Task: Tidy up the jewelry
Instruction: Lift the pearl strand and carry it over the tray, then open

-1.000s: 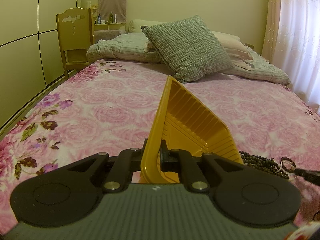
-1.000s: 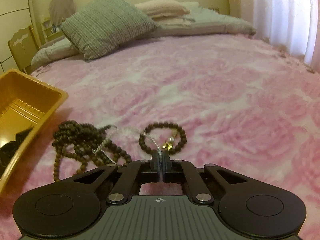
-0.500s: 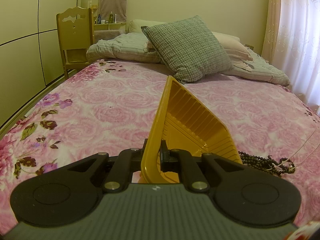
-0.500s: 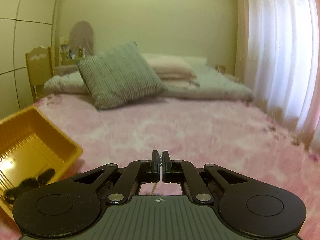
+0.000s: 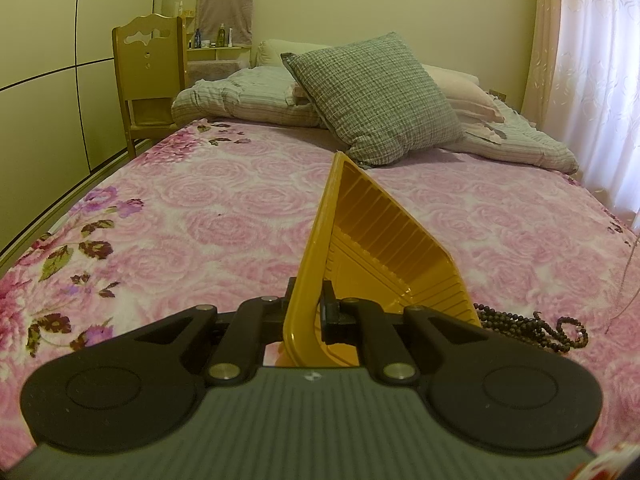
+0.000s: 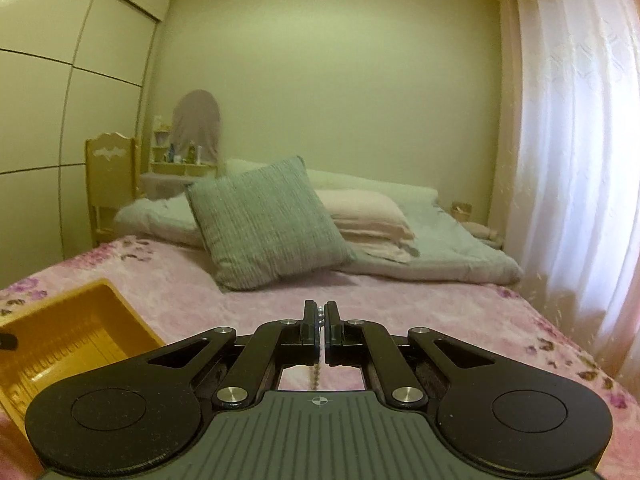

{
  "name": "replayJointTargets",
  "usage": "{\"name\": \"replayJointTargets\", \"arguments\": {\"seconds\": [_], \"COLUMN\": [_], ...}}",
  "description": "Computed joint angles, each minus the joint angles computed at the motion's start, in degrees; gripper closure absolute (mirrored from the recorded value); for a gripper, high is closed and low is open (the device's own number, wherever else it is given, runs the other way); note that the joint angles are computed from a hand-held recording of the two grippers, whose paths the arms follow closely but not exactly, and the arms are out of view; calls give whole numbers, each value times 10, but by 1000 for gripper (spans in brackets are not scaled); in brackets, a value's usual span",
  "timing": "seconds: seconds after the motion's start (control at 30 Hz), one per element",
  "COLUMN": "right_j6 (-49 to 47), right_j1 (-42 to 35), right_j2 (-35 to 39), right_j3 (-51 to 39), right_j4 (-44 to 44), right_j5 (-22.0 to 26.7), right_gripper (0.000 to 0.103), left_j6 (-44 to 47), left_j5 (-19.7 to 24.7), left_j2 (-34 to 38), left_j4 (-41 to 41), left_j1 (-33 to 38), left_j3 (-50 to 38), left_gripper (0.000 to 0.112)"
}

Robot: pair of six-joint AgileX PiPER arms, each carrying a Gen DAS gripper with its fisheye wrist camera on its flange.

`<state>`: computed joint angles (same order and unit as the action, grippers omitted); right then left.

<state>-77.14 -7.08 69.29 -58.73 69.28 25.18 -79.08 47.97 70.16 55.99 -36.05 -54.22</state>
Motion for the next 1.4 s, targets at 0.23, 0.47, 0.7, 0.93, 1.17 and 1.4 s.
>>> {"name": "replayJointTargets", "arguments": {"seconds": [0.23, 0.47, 0.7, 0.93, 1.17, 1.4], "right_j6": [42, 93, 140, 178, 160, 126], "right_j1": [33, 116, 215, 271, 251, 232], "right_j2": [15, 42, 109, 170, 190, 189], "right_j3": [-39, -86, -143, -163, -141, -136], "right_j4": [-3, 14, -11, -56, -30, 4], "right_j5": [63, 88, 103, 92, 108, 117], "right_gripper": [101, 101, 101, 101, 101, 98], "left_j6": [-4, -6, -4, -3, -4, -2], "left_j5": [3, 4, 2, 1, 3, 2], "left_j2": [6, 7, 7, 4, 3, 2], "left_j4": [1, 2, 2, -1, -2, -6], "left_j1": [-7, -9, -8, -7, -7, -4], "left_j3": [-6, -7, -8, -7, -7, -7], "left_gripper": [105, 105, 104, 104, 104, 104]}}
